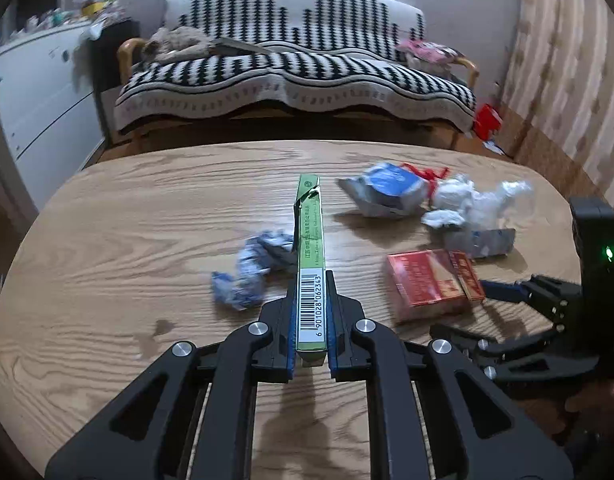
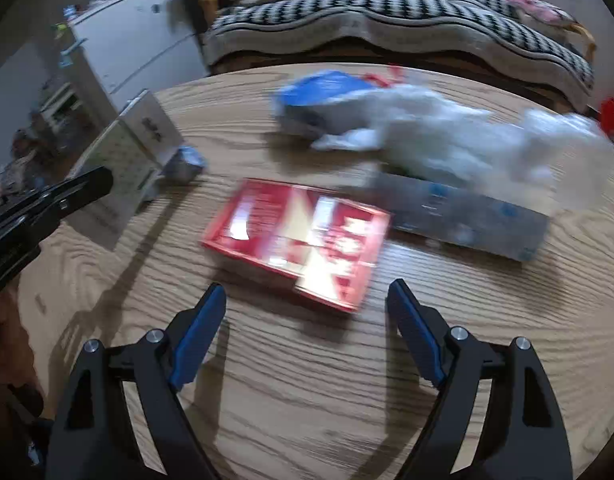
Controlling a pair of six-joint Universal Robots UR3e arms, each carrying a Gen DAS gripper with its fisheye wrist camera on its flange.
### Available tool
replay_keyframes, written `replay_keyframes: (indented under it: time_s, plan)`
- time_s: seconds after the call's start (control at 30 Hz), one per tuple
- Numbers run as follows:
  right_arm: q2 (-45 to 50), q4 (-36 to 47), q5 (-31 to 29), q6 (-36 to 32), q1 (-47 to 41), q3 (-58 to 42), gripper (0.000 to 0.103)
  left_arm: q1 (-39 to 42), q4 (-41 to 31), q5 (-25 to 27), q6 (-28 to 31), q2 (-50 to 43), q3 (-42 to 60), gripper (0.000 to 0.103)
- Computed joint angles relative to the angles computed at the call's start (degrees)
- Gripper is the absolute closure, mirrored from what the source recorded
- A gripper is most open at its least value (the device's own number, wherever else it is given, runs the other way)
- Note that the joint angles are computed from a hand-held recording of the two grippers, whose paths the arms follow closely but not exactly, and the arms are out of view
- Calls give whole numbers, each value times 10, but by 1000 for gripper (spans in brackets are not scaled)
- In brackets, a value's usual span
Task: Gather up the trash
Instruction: 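Grasp green-white box with left tool while right tool grasps red cigarette pack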
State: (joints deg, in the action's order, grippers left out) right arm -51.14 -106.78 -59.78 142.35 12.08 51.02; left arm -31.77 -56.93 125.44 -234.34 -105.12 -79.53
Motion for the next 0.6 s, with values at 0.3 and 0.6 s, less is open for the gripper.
replay_keyframes:
  time_s: [0.3,0.6]
  plan:
    - [-29,-29,-1,-85,32,33,22,13,11,-2,-36,76,-95,93]
    - [67,-69,-53,-35,80,-69,21,2,1,9,-40,76,-85,93]
